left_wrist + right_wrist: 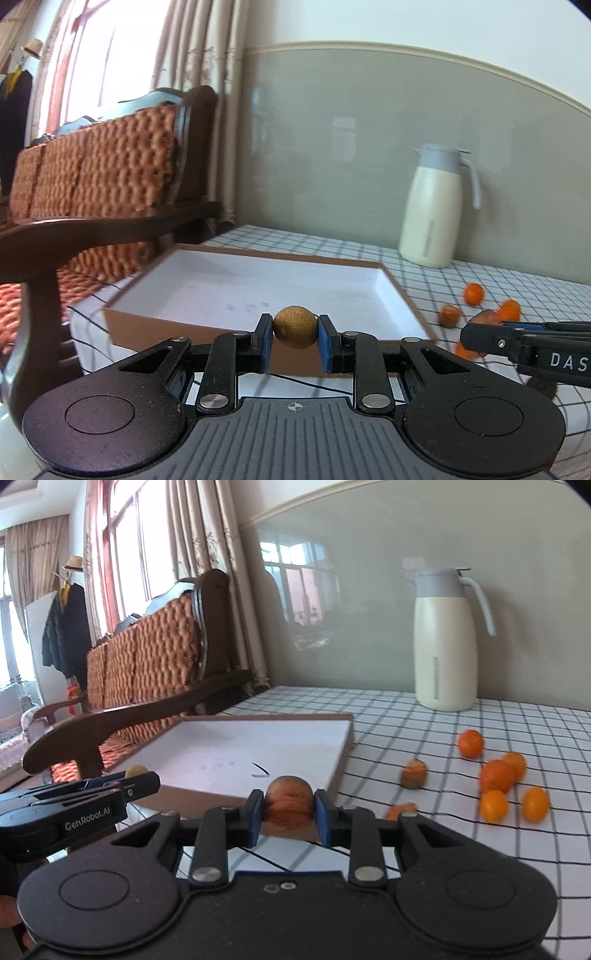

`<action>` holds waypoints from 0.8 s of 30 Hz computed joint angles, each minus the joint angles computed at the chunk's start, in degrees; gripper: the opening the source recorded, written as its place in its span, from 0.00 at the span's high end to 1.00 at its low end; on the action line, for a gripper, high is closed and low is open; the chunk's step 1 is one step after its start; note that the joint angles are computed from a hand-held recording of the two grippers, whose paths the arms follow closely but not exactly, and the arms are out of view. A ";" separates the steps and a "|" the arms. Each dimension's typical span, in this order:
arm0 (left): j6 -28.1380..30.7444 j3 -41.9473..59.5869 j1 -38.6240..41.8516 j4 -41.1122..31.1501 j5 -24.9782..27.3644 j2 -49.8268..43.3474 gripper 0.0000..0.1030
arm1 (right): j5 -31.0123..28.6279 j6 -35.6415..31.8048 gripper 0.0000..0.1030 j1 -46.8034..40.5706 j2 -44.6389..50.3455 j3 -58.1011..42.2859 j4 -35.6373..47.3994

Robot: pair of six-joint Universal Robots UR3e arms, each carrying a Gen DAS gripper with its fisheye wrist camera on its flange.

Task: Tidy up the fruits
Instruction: 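Carry both held fruits over the open cardboard box with both tools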

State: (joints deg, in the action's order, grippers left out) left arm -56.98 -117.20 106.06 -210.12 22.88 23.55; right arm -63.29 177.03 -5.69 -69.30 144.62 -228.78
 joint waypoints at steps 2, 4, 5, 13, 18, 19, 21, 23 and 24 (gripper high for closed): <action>-0.06 -0.79 0.90 0.83 -0.38 -0.14 0.75 | -0.77 0.92 0.80 1.55 1.41 -2.12 -0.05; 0.51 -1.55 2.13 1.18 -0.57 -0.33 0.75 | -1.63 1.85 0.80 2.93 2.66 -4.02 0.06; 1.28 -1.75 2.98 1.02 -0.49 -0.55 0.75 | -2.05 2.42 0.80 3.62 3.34 -5.16 0.21; 9.78 -0.89 12.60 -5.24 1.99 -3.03 0.75 | -5.47 5.60 0.80 7.12 7.56 -12.43 0.88; 17.99 2.50 19.56 -14.14 5.23 -3.73 0.75 | -8.64 6.54 0.80 8.92 10.11 -16.97 2.12; 18.91 3.14 21.08 -15.56 6.35 -3.89 0.75 | -9.05 6.79 0.80 9.12 10.62 -17.88 2.54; 20.63 3.95 23.23 -17.58 7.49 -4.16 0.75 | -9.93 7.24 0.80 9.41 11.74 -19.62 3.26; 22.91 5.28 25.33 -20.47 8.48 -4.15 0.75 | -10.73 7.58 0.80 9.68 12.87 -21.60 4.34; 24.15 6.20 26.67 -22.17 9.30 -4.10 0.75 | -11.26 7.62 0.80 9.88 13.43 -22.48 4.74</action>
State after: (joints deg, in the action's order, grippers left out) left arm -32.83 -111.00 132.73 -232.29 32.17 19.45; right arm -74.55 184.65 4.19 -55.87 122.14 -224.04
